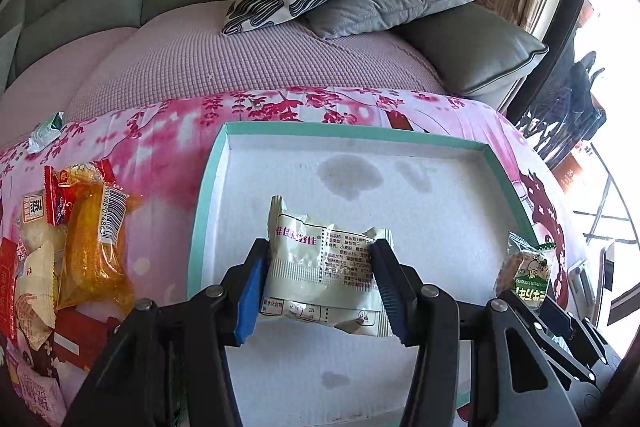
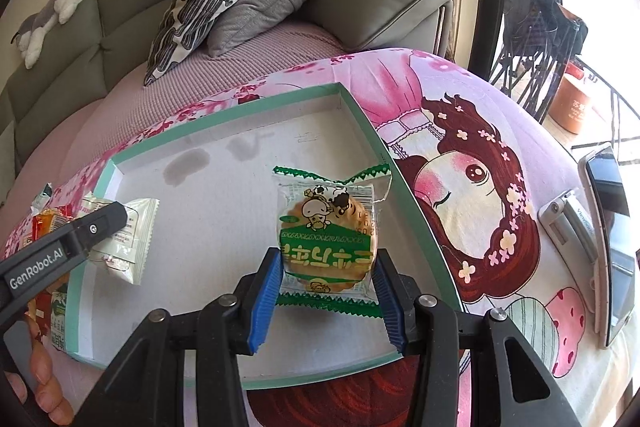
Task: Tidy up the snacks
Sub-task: 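Lower both packets into the tray and open both tools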
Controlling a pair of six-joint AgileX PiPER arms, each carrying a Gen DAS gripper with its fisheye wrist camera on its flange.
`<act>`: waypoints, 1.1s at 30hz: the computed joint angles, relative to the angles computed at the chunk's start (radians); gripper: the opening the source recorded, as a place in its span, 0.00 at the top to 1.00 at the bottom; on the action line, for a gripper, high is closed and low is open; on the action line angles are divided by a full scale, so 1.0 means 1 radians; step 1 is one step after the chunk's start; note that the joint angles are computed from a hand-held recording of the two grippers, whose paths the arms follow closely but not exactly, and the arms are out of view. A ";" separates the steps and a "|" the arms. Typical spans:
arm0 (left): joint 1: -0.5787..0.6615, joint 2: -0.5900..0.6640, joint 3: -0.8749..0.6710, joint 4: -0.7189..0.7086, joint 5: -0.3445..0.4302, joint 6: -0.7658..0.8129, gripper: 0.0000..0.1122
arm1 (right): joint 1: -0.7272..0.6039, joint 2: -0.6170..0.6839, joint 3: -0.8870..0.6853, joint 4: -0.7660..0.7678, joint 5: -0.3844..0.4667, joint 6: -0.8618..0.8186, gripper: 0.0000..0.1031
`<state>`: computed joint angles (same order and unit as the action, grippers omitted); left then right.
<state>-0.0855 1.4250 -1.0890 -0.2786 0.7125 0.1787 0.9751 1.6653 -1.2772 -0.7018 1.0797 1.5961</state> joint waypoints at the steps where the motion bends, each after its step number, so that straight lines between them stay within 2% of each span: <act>1: 0.001 0.004 -0.005 0.001 0.005 -0.004 0.52 | -0.001 0.002 -0.001 0.002 0.000 -0.001 0.53; 9: 0.028 -0.012 -0.017 -0.030 0.072 0.012 0.46 | 0.001 0.029 -0.040 0.016 0.034 -0.034 0.49; 17: 0.053 -0.051 -0.002 0.000 0.082 -0.014 0.37 | 0.010 0.040 -0.062 0.015 0.052 -0.046 0.45; 19: 0.055 -0.049 0.004 0.025 0.072 -0.037 0.28 | 0.007 0.043 -0.064 0.022 0.051 -0.051 0.42; 21: 0.057 -0.053 0.017 0.041 0.048 -0.043 0.22 | 0.004 0.047 -0.064 0.026 0.048 -0.054 0.23; 22: 0.056 -0.057 0.026 0.056 0.030 -0.052 0.18 | 0.004 0.049 -0.064 0.025 0.048 -0.052 0.18; 25: 0.052 -0.072 0.051 0.108 -0.023 -0.092 0.12 | -0.001 0.052 -0.061 0.030 0.049 -0.048 0.00; 33: 0.072 -0.063 0.069 0.132 -0.046 -0.124 0.09 | 0.008 0.067 -0.077 0.025 0.051 -0.075 0.00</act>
